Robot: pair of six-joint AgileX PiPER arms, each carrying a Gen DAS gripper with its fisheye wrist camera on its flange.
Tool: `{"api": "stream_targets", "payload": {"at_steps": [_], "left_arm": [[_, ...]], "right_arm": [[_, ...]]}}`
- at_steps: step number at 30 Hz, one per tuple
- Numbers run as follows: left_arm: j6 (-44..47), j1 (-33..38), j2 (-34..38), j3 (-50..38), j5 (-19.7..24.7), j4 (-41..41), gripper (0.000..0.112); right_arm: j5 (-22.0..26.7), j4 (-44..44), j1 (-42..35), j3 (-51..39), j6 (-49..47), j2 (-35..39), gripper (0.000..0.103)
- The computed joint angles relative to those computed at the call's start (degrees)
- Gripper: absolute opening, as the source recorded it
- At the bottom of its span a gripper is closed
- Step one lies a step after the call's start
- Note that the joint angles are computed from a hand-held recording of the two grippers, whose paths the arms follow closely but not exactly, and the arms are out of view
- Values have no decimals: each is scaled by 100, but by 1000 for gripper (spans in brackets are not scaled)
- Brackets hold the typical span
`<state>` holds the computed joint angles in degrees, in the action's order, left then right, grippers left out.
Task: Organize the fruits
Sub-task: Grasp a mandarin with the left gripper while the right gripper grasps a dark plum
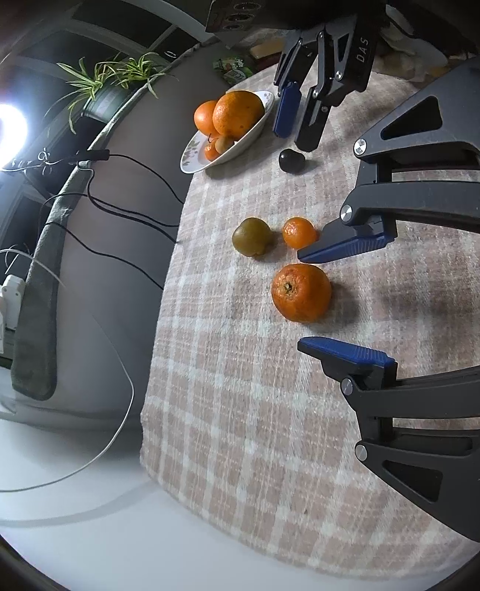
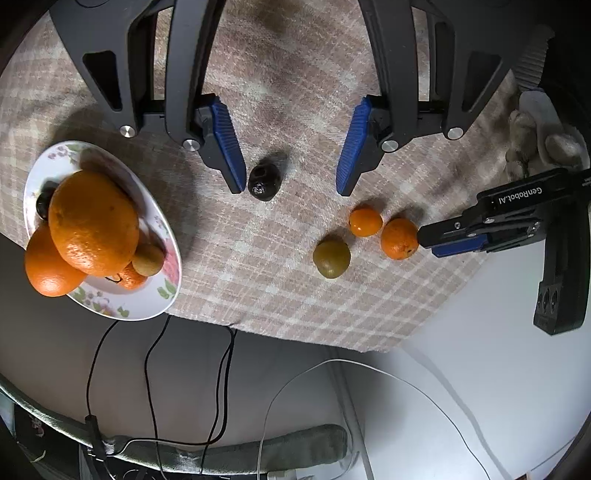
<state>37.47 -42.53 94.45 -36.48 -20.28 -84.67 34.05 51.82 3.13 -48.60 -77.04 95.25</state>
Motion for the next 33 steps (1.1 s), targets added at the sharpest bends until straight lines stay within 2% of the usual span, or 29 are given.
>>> {"api": "stream_targets", "payload": {"at_steps": [3, 6, 10, 15, 20, 28, 33], "left_arm": [[187, 35, 68, -72, 41, -143, 40], [173, 111, 123, -114, 105, -110, 40], [173, 212, 240, -200, 216, -29, 40], [348, 233, 335, -327, 267, -104, 40], [348, 223, 454, -420, 281, -84, 40], [249, 258, 482, -415, 269, 24, 36], [403, 193, 494, -449, 177, -148, 36]], "right_arm": [[-49, -96, 41, -89, 119, 133, 53], [-97, -155, 102, -173, 198, 250, 48], [-312, -239, 218, -209, 283, 349, 48], [-335, -344, 223, -305, 345, 511, 46], [-299, -419, 211, -378, 377, 615, 40], [-292, -403, 195, -373, 318, 639, 24], [-258, -343, 163, -371, 283, 646, 23]]}}
